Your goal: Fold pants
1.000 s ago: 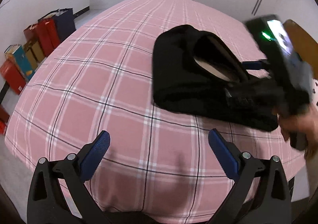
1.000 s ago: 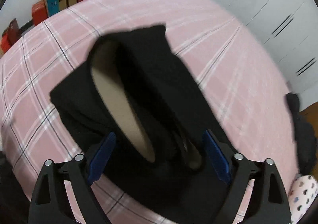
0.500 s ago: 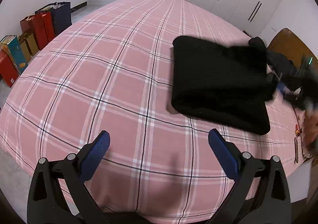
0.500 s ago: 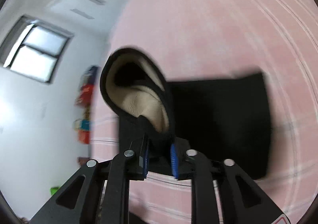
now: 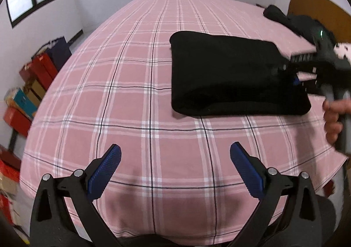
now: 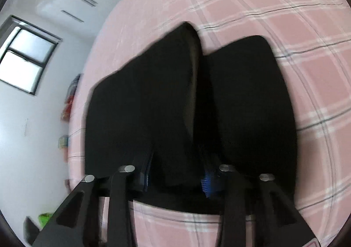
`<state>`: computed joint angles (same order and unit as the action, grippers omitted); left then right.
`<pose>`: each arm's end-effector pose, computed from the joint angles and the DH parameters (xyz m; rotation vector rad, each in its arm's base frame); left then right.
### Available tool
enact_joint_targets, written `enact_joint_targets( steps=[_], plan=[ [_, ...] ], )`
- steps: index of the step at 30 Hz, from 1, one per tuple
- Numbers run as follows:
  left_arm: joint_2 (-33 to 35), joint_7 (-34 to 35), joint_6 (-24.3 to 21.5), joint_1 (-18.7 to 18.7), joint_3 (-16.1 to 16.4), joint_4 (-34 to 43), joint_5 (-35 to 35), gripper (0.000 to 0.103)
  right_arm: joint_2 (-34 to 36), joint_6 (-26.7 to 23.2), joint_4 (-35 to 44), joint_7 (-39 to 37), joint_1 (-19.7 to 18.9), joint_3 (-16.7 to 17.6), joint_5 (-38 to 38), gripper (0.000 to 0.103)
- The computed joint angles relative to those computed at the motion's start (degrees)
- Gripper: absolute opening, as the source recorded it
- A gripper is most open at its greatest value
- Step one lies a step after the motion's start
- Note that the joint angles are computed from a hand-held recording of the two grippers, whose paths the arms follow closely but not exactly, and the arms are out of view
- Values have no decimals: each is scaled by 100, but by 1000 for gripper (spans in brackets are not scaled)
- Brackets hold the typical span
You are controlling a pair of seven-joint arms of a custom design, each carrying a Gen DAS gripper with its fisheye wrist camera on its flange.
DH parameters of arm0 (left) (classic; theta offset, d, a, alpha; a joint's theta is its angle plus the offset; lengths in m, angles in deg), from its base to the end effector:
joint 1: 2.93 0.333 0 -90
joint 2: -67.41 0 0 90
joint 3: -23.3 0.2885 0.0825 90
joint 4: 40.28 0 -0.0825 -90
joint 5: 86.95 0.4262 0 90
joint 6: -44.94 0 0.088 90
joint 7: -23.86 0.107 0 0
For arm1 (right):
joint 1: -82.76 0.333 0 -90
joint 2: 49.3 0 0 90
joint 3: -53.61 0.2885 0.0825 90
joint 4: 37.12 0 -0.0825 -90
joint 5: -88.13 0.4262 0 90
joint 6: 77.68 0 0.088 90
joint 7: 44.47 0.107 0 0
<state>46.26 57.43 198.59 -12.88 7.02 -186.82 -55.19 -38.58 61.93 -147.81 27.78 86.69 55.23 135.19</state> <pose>0.4379 -0.2304 0.3872 -1.9093 1.7683 -0.5496 0.6557 0.0649 0.3759 -1.6033 1.8695 0.2085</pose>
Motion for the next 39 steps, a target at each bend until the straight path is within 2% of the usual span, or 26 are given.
enact_joint_targets(
  steps=[4, 5, 6, 7, 8, 9, 10, 11, 12, 14, 16, 17, 18, 19, 21, 23, 24, 25, 27, 29, 31, 34, 35, 37, 38, 39],
  plan=[
    [-75, 201, -97, -97, 33, 106, -89, 98, -587, 369, -241, -265, -46, -115, 45, 29],
    [-121, 294, 77, -173, 133, 87, -253, 98, -731, 565, -366, -148, -25, -173, -266, 14],
    [-125, 408, 266, -243, 228, 83, -429, 98, -877, 712, -538, 47, 2, -225, -753, 10],
    [-114, 498, 375, -280, 274, 89, -561, 98, -853, 594, -586, 103, -9, -274, -1046, 14],
    [1, 641, 487, -350, 354, 194, -769, 98, -835, 490, -658, 222, -7, -297, -1273, 23],
    [100, 729, 557, -377, 386, 267, -919, 98, -618, 361, -547, 651, 7, -334, -1880, 29],
    [307, 982, 673, -516, 547, 409, -1283, 98, -383, 160, -448, 1108, 149, -517, -2561, 42],
    [484, 1226, 697, -620, 673, 547, -1637, 98, -337, 112, -397, 1406, 127, -500, -2840, 42],
    [640, 1450, 724, -692, 770, 674, -1978, 98, -420, 203, -512, 1482, 120, -536, -2717, 43],
    [843, 1973, 875, -826, 996, 827, -2781, 98, -716, 562, -792, 1028, -123, -330, -1660, 57],
    [959, 2528, 1071, -958, 1244, 895, -3682, 98, -793, 680, -773, 548, -116, -281, -1104, 65],
    [1031, 2764, 1118, -1001, 1367, 952, -4136, 98, -726, 645, -676, 385, -98, -269, -1007, 74],
    [1065, 2842, 1129, -963, 1392, 988, -4375, 98, -673, 579, -579, 340, -91, -278, -1065, 77],
    [1086, 2801, 1150, -859, 1376, 998, -4489, 98, -548, 518, -418, 325, -73, -275, -1178, 78],
    [1050, 2545, 1208, -572, 1156, 962, -4287, 98, -184, 455, -71, 218, -60, -249, -1288, 78],
    [963, 2154, 1199, -259, 906, 896, -3790, 98, -52, 262, 45, -72, -152, -214, -1110, 78],
    [931, 2025, 1185, -164, 819, 875, -3567, 98, 244, 71, 367, -94, -169, -178, -1046, 77],
    [928, 1919, 1154, -102, 758, 884, -3390, 98, 459, -26, 554, -225, -227, -132, -907, 74],
    [915, 1781, 1024, -10, 677, 910, -3040, 98, 694, -150, 771, -221, -223, -58, -880, 54],
    [962, 1828, 927, -50, 700, 954, -2980, 98, 714, -185, 771, -231, -229, 13, -819, 17],
    [1018, 1933, 852, -111, 750, 1011, -3079, 98, 365, 46, 462, -518, -283, 79, -513, 15],
    [1089, 2142, 869, -172, 788, 1086, -3242, 98, -335, 526, -141, -655, -210, -14, -445, 14],
    [1124, 2195, 898, -172, 782, 1122, -3232, 98, -462, 602, -268, -568, -175, -80, -586, 14],
    [1208, 2257, 923, -171, 766, 1194, -3232, 98, -504, 810, -456, 17, -64, -242, -1496, 16],
    [1339, 2409, 910, -217, 797, 1290, -3372, 98, -380, 771, -449, 270, -38, -305, -1886, 25],
    [1430, 2556, 915, -248, 814, 1351, -3530, 98, -149, 540, -301, 498, -35, -349, -2144, 29]
  ],
)
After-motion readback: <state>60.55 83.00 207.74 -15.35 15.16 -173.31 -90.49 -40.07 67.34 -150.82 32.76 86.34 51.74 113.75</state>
